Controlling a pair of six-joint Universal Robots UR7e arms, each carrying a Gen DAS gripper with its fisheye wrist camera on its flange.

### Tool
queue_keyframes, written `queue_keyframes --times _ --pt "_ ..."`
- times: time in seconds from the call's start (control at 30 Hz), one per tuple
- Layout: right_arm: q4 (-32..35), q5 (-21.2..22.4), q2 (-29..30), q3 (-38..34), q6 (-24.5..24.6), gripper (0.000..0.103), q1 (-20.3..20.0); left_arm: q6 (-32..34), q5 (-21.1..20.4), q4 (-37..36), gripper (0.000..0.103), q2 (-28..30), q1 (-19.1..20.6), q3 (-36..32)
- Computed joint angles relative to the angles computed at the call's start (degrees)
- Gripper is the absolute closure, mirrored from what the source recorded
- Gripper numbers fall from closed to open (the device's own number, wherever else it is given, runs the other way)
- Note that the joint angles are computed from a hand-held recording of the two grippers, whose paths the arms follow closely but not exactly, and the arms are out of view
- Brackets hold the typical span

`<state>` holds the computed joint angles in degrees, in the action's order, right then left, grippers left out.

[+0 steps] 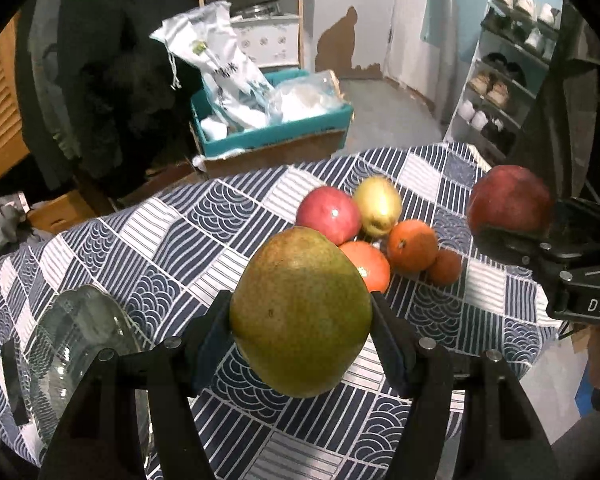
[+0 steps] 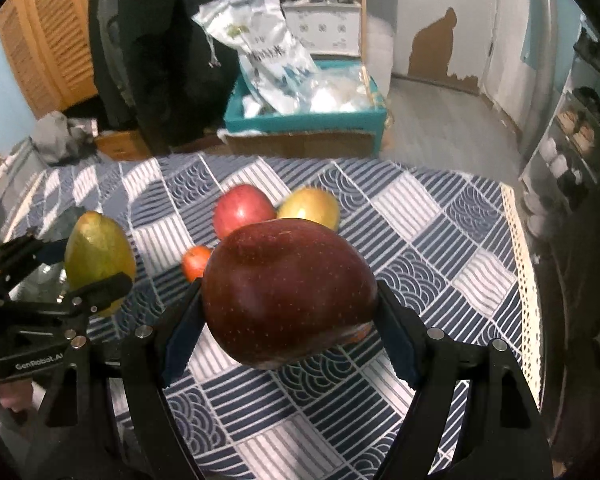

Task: Organize fruits
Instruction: 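Lift the pear with the left tool while the right tool lifts the apple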

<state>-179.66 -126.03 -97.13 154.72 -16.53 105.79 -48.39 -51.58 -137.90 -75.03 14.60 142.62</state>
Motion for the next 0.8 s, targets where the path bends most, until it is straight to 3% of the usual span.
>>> queue_keyframes --times 0.3,0.53,0.8 --pt "3.95 -1.40 -2.03 -2.19 3.98 0.023 7.16 -3.75 0.61 6.84 0.035 -7.61 -2.96 -0.52" --pt "6.94 -2.45 -2.37 -4.22 7.03 0.023 12.16 -6.75 3.41 13.52 0.035 -12.62 -5.64 -0.97" --pt "7.90 -2.21 -0.75 -6.00 9.05 0.023 16.07 -10.06 4.31 19.49 0.035 -18.49 -7.17 -1.51"
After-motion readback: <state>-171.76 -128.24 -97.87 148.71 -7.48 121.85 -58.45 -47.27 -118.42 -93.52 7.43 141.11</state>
